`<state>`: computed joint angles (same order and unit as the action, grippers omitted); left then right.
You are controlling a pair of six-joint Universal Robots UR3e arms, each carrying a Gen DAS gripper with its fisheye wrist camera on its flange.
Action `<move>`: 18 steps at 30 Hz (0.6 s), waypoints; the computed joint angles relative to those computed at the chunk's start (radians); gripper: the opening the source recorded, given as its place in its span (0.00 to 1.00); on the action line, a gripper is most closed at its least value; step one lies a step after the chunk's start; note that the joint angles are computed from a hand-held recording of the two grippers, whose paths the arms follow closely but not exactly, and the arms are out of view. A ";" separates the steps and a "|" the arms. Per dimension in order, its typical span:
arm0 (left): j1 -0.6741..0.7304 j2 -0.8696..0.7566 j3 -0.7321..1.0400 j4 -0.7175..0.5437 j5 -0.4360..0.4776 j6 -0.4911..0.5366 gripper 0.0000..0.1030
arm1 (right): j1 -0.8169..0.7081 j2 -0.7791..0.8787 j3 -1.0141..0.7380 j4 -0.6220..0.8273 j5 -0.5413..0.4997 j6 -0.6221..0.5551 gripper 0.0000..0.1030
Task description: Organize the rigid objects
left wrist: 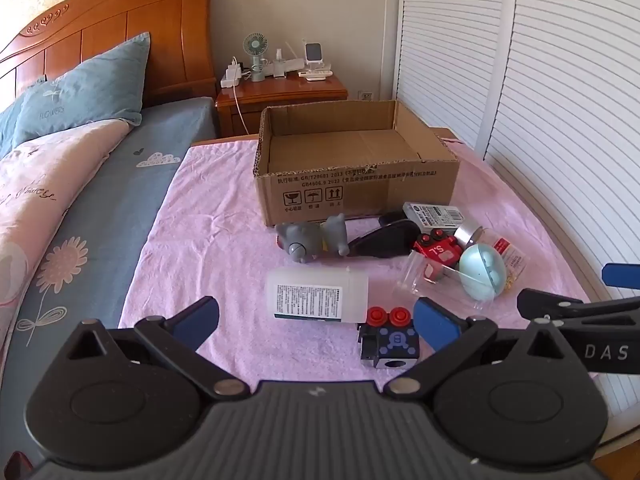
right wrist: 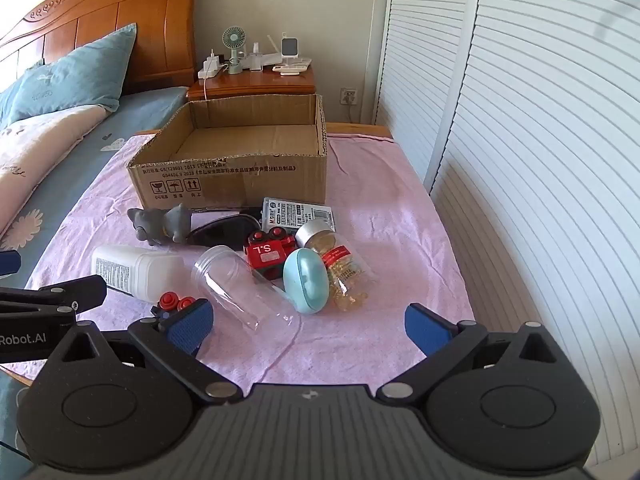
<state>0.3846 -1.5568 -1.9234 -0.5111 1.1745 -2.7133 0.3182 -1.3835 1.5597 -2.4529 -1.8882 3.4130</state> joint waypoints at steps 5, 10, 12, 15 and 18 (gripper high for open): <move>0.001 0.001 0.002 -0.007 -0.004 0.007 1.00 | -0.001 0.001 -0.009 0.013 0.003 0.003 1.00; -0.001 -0.018 0.009 0.003 -0.005 0.007 1.00 | -0.001 -0.003 -0.002 0.009 0.008 0.003 1.00; -0.003 -0.023 0.009 0.007 -0.003 0.005 1.00 | -0.007 -0.006 -0.002 0.014 0.012 -0.002 1.00; -0.006 -0.018 0.021 -0.016 0.001 0.001 1.00 | -0.008 0.002 -0.015 0.019 0.013 -0.003 1.00; -0.007 -0.018 0.024 -0.019 0.001 0.001 1.00 | -0.009 0.003 -0.017 0.022 0.014 -0.004 1.00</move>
<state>0.3780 -1.5752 -1.8997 -0.5305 1.1756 -2.7128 0.3090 -1.3809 1.5426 -2.4306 -1.8745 3.4093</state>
